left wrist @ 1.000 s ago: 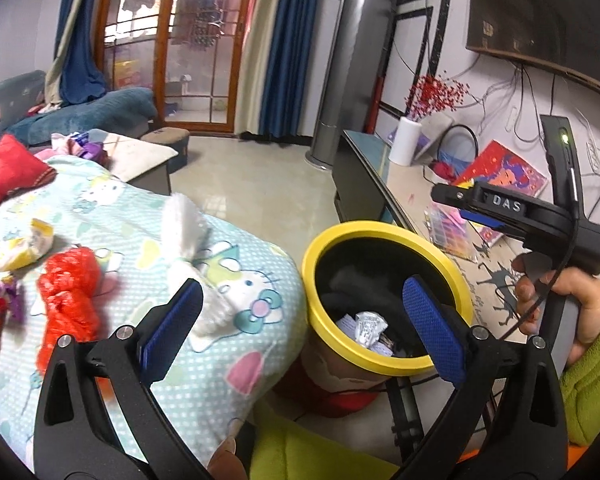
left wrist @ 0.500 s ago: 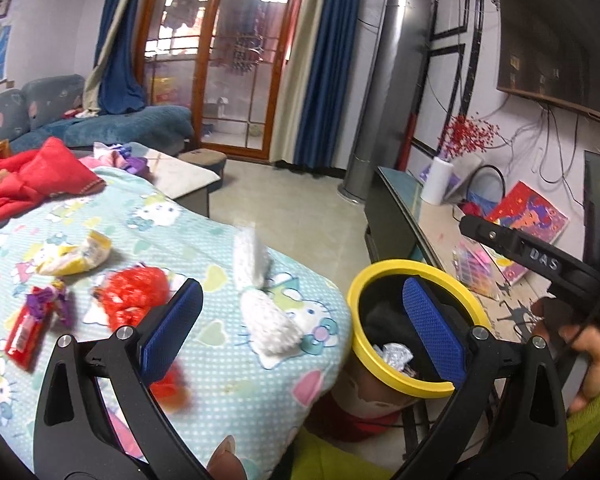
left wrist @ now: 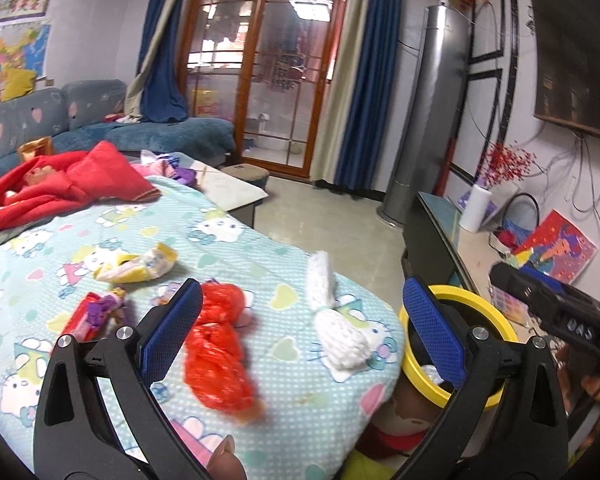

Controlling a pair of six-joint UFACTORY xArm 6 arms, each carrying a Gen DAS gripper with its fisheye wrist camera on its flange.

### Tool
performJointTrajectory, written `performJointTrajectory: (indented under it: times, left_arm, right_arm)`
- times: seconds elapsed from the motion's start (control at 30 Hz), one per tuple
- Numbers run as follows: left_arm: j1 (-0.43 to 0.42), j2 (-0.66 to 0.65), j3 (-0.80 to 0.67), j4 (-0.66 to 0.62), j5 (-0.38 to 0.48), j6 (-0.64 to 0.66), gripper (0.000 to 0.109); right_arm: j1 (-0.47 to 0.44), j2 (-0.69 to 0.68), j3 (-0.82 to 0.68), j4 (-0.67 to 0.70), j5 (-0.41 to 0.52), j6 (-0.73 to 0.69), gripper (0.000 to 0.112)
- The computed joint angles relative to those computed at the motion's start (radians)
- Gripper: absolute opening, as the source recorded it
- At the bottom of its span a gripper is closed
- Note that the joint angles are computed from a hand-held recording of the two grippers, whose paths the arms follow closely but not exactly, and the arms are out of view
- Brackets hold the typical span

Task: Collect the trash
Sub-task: 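Move both open tools back over the trash on the bed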

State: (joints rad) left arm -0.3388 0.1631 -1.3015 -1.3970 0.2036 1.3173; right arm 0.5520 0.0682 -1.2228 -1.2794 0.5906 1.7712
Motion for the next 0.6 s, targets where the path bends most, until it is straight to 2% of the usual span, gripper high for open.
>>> performJointTrajectory:
  times: [0.2, 0.4, 0.6]
  left_arm:
    - [0.036, 0.009, -0.013, 0.002, -0.007, -0.047, 0.092]
    - [0.07, 0.014, -0.019, 0.019, -0.008, -0.087, 0.092]
    - [0.106, 0.026, -0.025, 0.113, 0.007, -0.185, 0.092]
  right_arm:
    - [0.017, 0.027, -0.039, 0.006, 0.0, -0.035, 0.081]
    - [0.031, 0.049, -0.071, 0.008, 0.004, -0.053, 0.086]
    - [0.04, 0.113, -0.152, 0.055, -0.03, -0.132, 0.086]
